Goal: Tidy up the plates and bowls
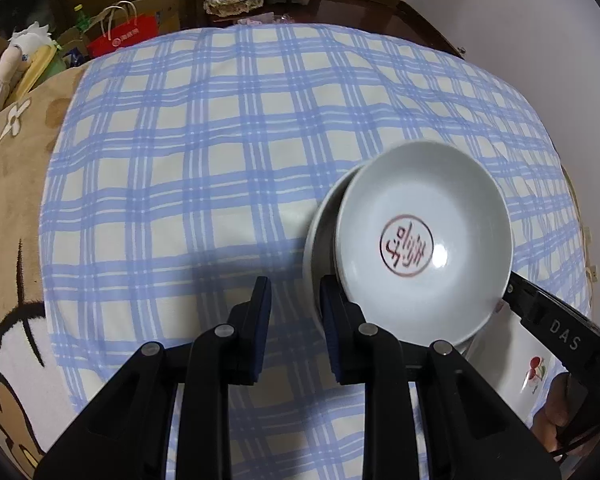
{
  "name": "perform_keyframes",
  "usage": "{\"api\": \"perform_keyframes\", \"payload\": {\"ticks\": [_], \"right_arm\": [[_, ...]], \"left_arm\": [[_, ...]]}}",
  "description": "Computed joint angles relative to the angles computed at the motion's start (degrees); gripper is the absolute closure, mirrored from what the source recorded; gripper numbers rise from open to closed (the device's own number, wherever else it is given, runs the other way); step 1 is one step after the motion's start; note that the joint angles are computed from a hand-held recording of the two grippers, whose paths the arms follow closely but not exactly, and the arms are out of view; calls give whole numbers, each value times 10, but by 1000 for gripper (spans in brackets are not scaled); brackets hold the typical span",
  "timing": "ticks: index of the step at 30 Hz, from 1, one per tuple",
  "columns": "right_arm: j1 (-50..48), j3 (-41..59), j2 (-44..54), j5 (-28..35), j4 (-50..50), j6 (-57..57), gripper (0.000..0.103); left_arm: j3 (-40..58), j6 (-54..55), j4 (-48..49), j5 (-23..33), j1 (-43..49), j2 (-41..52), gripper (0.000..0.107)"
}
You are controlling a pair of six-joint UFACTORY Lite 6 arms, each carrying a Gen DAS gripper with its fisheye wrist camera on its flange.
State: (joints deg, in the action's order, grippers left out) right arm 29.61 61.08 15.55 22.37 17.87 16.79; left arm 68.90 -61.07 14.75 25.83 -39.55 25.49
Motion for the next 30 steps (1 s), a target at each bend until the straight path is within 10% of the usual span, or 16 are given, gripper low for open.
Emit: {"api": "perform_keyframes", "payload": {"ticks": [11, 30], "right_arm": [[-11, -33, -17, -36, 76, -77, 95], [12, 26, 22, 0, -72, 50, 95]], "left_arm": [[-36, 3, -31, -55, 26, -21, 84], [-16, -73, 56, -53, 12, -1, 94]]}}
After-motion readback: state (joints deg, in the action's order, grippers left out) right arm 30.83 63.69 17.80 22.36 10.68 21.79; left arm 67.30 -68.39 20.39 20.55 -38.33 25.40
